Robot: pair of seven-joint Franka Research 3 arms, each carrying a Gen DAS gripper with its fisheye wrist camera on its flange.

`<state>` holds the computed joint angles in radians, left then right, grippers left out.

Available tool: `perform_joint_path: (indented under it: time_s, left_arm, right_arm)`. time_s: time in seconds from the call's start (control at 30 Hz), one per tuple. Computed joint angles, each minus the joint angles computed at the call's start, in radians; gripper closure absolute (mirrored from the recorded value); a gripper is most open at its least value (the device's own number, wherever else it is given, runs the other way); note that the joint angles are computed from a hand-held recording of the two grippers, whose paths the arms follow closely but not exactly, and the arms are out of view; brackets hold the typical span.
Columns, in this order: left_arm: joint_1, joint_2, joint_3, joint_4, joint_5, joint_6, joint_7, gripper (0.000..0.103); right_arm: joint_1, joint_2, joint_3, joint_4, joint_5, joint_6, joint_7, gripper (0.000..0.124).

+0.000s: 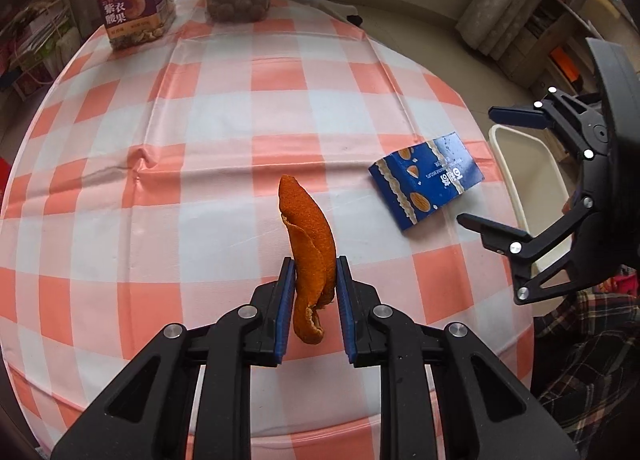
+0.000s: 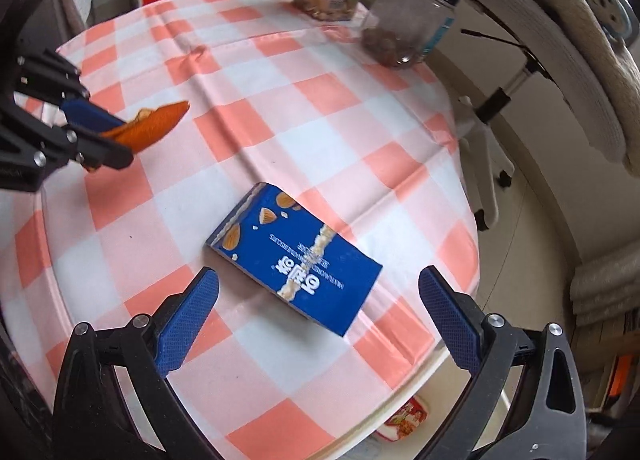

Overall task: Collect trash
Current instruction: 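Grasp the blue biscuit box with the right gripper while the left gripper grasps the other orange peel, then carry the blue box over the bin and open the right gripper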

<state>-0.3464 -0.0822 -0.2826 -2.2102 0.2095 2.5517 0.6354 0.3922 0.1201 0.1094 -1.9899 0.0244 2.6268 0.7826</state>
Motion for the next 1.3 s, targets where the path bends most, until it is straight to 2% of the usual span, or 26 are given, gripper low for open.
perform_joint_path:
  time_s: [0.07,0.17,0.23,0.33,0.37,0.4,0.5,0.63,0.9,1.03,1.2,1.3]
  left_arm:
    - [0.002,-0.041,0.008,-0.040,-0.030,0.010,-0.007,0.082]
    - [0.005,-0.090,0.023,-0.087,-0.080,0.028,0.002,0.082]
    - [0.009,-0.118,0.026,-0.111,-0.089,0.036,0.000,0.082]
    - [0.016,-0.152,0.031,-0.142,-0.094,0.047,-0.009,0.082]
    - [0.018,-0.164,0.032,-0.153,-0.097,0.049,-0.013,0.082]
    - [0.020,-0.175,0.035,-0.163,-0.100,0.051,-0.017,0.082]
    - [0.033,-0.211,0.036,-0.192,-0.095,0.055,-0.049,0.082]
    - [0.067,-0.256,0.016,-0.215,-0.027,0.053,-0.124,0.082]
    - [0.125,-0.351,-0.032,-0.251,0.140,0.010,-0.291,0.082]
    - [0.146,-0.384,-0.054,-0.258,0.216,-0.005,-0.358,0.082]
    - [0.179,-0.393,-0.104,-0.233,0.343,-0.054,-0.448,0.082]
    - [0.182,-0.383,-0.126,-0.213,0.411,-0.102,-0.499,0.082]
  right_arm:
    - [0.018,0.040,-0.003,0.038,-0.083,-0.023,-0.009,0.028]
    - [0.044,0.108,-0.013,0.121,-0.160,-0.118,0.004,0.030]
    - [0.041,0.138,-0.008,0.172,-0.127,-0.172,-0.007,0.030]
    - [0.031,0.209,-0.004,0.318,-0.017,-0.351,0.049,0.061]
    - [0.031,0.234,-0.005,0.362,0.013,-0.403,0.084,0.062]
    - [0.039,0.240,-0.012,0.372,0.011,-0.403,0.117,0.064]
    - [0.059,0.241,-0.019,0.369,0.005,-0.376,0.201,0.067]
    - [0.088,0.225,-0.016,0.341,0.001,-0.325,0.322,0.068]
    - [0.122,0.119,0.022,0.230,0.069,-0.152,0.545,0.068]
    - [0.111,0.028,0.049,0.114,0.155,0.033,0.550,0.068]
    - [0.096,-0.026,0.071,0.013,0.264,0.234,0.472,0.069]
    - [0.085,-0.031,0.079,0.002,0.356,0.268,0.447,0.069]
